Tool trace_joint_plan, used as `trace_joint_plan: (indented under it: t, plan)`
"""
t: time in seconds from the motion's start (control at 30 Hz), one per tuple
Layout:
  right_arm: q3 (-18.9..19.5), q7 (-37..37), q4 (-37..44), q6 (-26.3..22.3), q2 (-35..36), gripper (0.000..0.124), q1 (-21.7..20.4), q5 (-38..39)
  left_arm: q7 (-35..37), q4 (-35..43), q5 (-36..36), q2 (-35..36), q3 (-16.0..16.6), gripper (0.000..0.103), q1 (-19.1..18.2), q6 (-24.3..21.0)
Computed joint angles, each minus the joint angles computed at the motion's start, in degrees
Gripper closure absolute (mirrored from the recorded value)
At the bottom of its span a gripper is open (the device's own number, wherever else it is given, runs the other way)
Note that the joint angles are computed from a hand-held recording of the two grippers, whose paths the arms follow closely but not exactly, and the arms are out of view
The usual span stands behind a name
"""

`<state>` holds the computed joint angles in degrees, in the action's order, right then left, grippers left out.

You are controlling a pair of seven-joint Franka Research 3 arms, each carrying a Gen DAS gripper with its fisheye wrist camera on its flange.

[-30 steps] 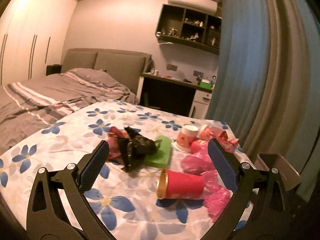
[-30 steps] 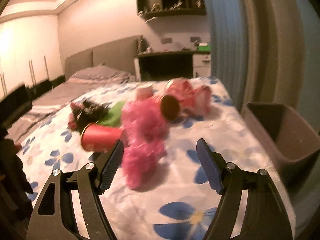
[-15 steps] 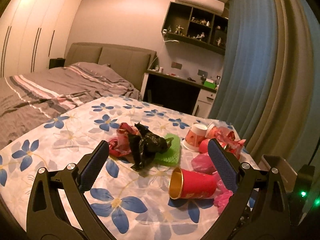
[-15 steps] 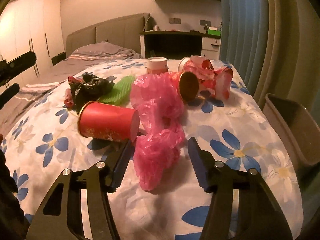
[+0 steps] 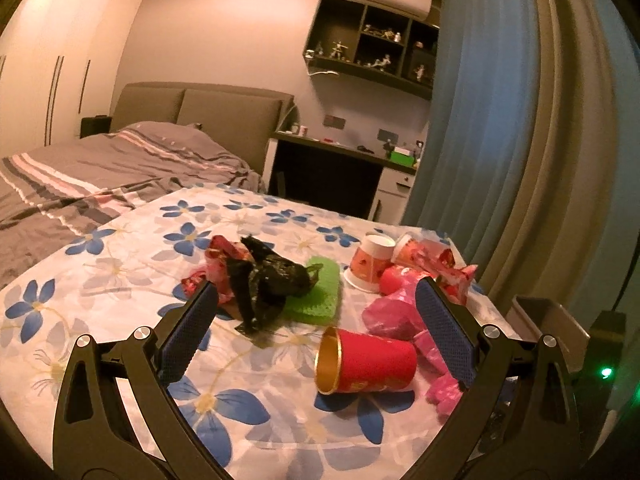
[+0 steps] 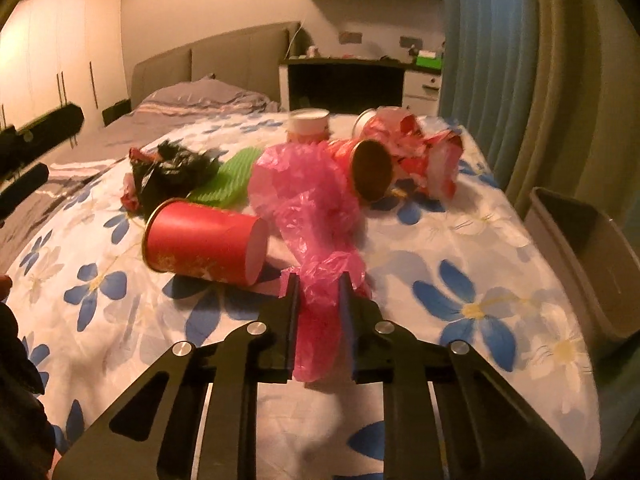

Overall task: Collect trash
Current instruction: 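Grasp a pink plastic bag with the right gripper while the left gripper grasps another pink bag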

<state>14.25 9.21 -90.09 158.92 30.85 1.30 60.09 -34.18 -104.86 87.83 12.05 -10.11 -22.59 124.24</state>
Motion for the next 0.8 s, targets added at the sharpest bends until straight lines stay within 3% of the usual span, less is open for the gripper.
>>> trace_joint_plan:
  t: [0.27,0.47,0.7,0.8]
  plan:
    - [0.62,-3.86,1.72,-0.92,-0.54,0.104,-3.43,8.09,3.95,6.44,0.06,5.12,1.28,0.006,-0.24,5.33]
    - [-0.40,-4.79,4.00,-1.09,0.25,0.104,-4.39,11.76,12.76,17.86,-4.42,13.77,4.11,0.010,-0.85,11.17]
    - [-1.64,-2.52,6.57,-2.99,1.99,0.104,-5.14,10.65,29.20,31.61,-20.55,24.16,4.62,0.029,1.79,17.06]
    - [-1.65,-1.25,7.71,-3.20,2.93,0.104,-5.55,9.85,33.62,34.68,-25.03,26.59,5.14,0.045,1.62,17.39]
